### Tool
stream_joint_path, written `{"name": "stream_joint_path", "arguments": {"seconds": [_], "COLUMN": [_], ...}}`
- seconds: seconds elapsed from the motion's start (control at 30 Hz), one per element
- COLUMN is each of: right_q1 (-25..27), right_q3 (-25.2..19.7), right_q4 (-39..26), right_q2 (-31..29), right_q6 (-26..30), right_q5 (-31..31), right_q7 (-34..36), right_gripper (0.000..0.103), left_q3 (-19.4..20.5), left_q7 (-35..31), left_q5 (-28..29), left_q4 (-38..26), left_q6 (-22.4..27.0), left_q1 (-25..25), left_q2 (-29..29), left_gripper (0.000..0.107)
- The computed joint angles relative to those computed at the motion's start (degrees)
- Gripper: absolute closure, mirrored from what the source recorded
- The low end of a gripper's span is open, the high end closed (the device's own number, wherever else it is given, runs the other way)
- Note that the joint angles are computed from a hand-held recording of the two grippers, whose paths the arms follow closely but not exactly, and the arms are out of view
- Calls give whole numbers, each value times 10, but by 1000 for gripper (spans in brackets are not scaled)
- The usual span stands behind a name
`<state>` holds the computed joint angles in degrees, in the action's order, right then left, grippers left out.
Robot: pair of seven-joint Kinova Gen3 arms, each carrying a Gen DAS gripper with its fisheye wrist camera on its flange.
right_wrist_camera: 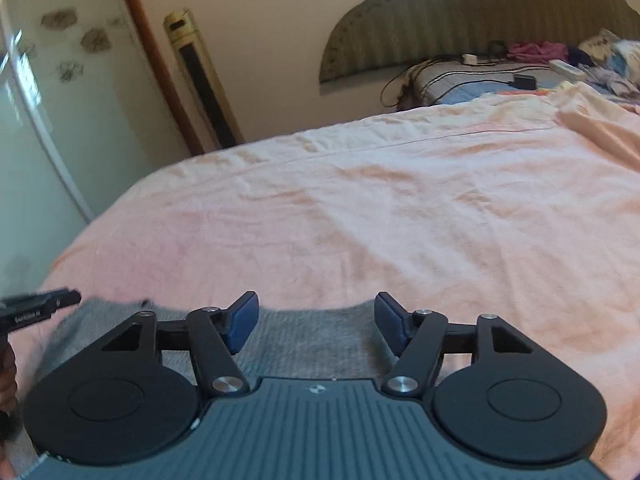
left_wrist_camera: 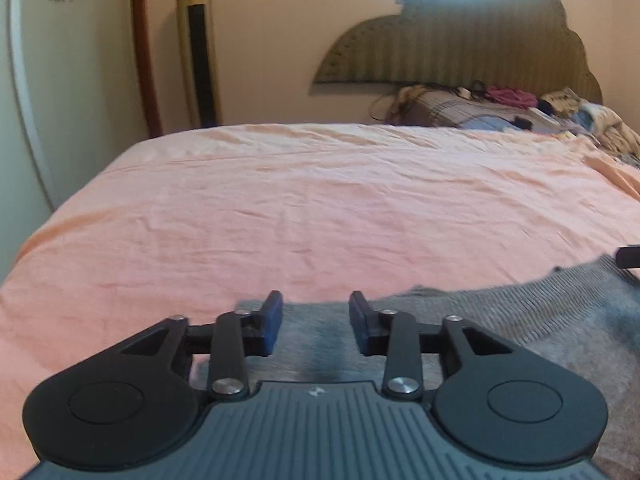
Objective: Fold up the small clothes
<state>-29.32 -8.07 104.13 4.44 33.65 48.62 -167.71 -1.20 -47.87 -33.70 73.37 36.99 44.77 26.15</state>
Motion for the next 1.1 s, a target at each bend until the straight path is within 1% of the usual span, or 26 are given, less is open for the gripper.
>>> {"name": "stream_joint_path", "arguments": {"seconds": [0.03,0.07,0.1,0.13,0.17,0.2,0.23,0.3,0.33,0.37,0.4,0.43,0.5,0.53,0.6,0.63,0.67,0.7,0.73,0.8,0.87,0.9,0.97,1.03,1.07,1.1], "right_q1": [-16,-40,-62,-75,-76,-69,-56,-53,-50,-37,-18,1,18,16,4,6,8,11,19,25,26,15,-24,-27,-14,-11], "right_q3": [2,14,32,45,53,51,38,20,8,-10,-33,-56,-75,-72,-52,-52,-53,-57,-66,-74,-75,-70,-56,-76,-97,-108], "right_q4": [-17,-31,-35,-32,-26,-17,-11,-20,-30,-35,-34,-33,-30,-28,-26,-24,-23,-22,-21,-23,-24,-24,-18,4,12,15], "right_q2": [21,43,60,66,62,50,46,59,67,70,71,70,72,73,71,71,71,70,71,72,68,63,46,20,12,13], "right_q6": [23,47,65,74,74,65,61,82,101,110,110,112,113,109,98,95,93,92,92,96,100,114,149,148,141,144], "right_q5": [7,15,25,31,28,28,34,53,55,57,63,69,79,81,76,76,78,78,82,85,78,76,85,99,97,92], "right_q7": [16,23,21,9,-12,-34,-46,-44,-36,-36,-46,-52,-61,-64,-60,-61,-62,-63,-66,-67,-60,-65,-87,-100,-94,-79], "right_gripper": [36,36,31,23,11,12,12,9,8,6,5,5,5,5,5,5,5,5,5,4,5,9,10,6,1,1], "left_q3": [5,-1,-18,-27,-25,-13,-8,-11,-22,-39,-45,-41,-6,4,-4,-4,3,3,-3,-8,-13,-14,-8,4,11,7], "left_q7": [-13,-17,-14,-2,6,4,-2,2,12,28,43,54,54,47,39,42,50,59,60,68,73,77,87,92,97,110], "left_q5": [4,1,-6,-17,-19,-11,-13,-17,-25,-42,-57,-63,-59,-55,-59,-61,-54,-38,-31,-37,-51,-57,-62,-58,-63,-77], "left_q4": [-11,-14,-6,10,28,37,39,40,31,23,21,23,44,50,55,64,76,78,74,72,63,59,70,94,106,117], "left_q6": [12,16,10,-4,-23,-33,-33,-28,-11,8,18,18,-9,-18,-14,-20,-35,-40,-37,-30,-5,9,21,10,5,-3], "left_q1": [2,12,26,29,22,5,-1,1,14,37,51,55,36,31,42,38,23,13,13,20,35,41,44,33,26,29], "left_q2": [9,19,28,27,20,13,11,9,12,17,16,11,-11,-15,-6,-6,-12,-14,-12,-9,-6,-7,-21,-40,-47,-50], "left_gripper": [51,46,46,39,38,38,37,37,37,37,37,38,38,37,34,30,27,24,19,19,18,18,18,18,18,18]}}
